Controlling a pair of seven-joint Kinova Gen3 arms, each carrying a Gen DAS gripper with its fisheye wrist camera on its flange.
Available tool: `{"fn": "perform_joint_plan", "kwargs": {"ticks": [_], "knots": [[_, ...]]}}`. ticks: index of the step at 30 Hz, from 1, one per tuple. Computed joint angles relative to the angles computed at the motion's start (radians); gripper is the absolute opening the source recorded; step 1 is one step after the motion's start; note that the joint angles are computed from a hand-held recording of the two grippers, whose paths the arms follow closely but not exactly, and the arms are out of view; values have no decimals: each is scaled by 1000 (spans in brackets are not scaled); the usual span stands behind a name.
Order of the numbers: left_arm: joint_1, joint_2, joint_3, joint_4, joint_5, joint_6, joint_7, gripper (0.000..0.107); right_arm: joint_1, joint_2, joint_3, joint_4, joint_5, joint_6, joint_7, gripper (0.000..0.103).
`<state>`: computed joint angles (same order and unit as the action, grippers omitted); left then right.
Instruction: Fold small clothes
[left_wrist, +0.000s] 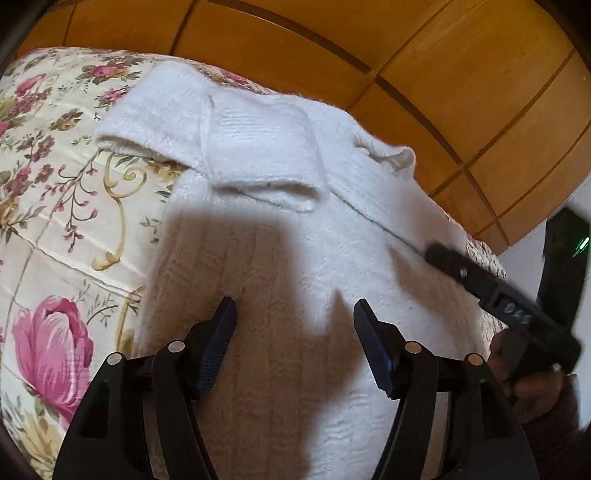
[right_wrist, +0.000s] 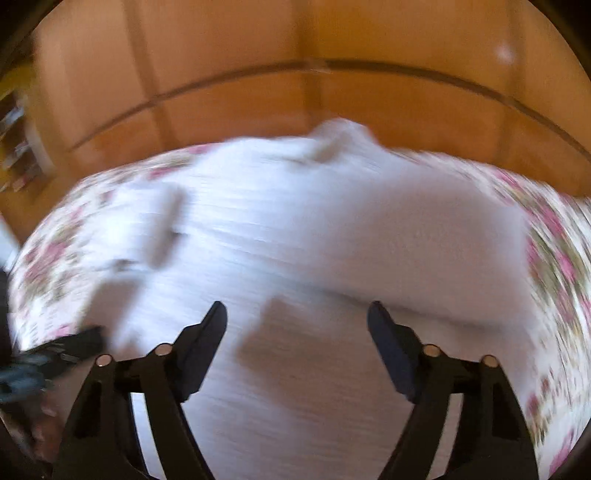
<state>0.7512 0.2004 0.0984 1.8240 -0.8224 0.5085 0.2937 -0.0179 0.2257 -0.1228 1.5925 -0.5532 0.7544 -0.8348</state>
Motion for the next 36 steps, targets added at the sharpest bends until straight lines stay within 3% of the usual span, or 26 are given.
{"fn": "perform_joint_plan", "kwargs": {"ticks": [4, 5, 6, 10, 12, 14, 15, 16, 17, 21, 27, 29, 31, 34, 36], "knots": [[31, 30, -6, -21, -53, 37, 15, 65, -84, 5, -70, -24, 62, -13, 53, 74], [40, 32, -10, -21, -70, 42, 23, 65, -113, 9, -75, -26, 87, -22, 49, 81], [44, 34, -12, -19, -81, 40, 31, 65, -159, 15, -61, -33, 128, -30, 31, 87], [63, 14, -37, 33, -159, -13, 126, 65, -293, 58, -23, -46, 290, -87, -54, 84], [59, 9, -41, 54, -206, -43, 181, 65, -310, 82, -30, -67, 355, -115, -105, 64], [54, 2, -35, 70, -234, -51, 211, 65, -329, 107, -17, -99, 361, -115, -115, 53], [49, 3, -30, 72, -245, -53, 221, 65, -359, 110, 14, -102, 371, -123, -125, 30], [48, 1, -26, 77, -256, -52, 232, 65, -370, 111, 33, -102, 364, -137, -118, 17], [46, -1, -20, 81, -263, -48, 240, 65, -363, 111, 37, -109, 342, -137, -112, 8], [35, 3, 1, 79, -268, -30, 238, 65, -201, 102, -56, -165, 181, -94, -114, 7], [27, 11, 14, 68, -255, -13, 220, 65, 77, 168, -157, -326, -63, 121, -257, 7], [23, 22, 14, 54, -242, -8, 201, 65, 170, 215, -163, -349, -144, 183, -282, 7], [24, 26, 13, 45, -225, 1, 179, 65, 208, 261, -125, -360, -207, 236, -305, 8], [32, 55, 9, 6, -194, 21, 140, 65, 233, 304, -42, -338, -267, 273, -333, 23], [37, 64, 3, -8, -173, 30, 113, 65, 246, 305, -28, -304, -263, 251, -346, 32]]}}
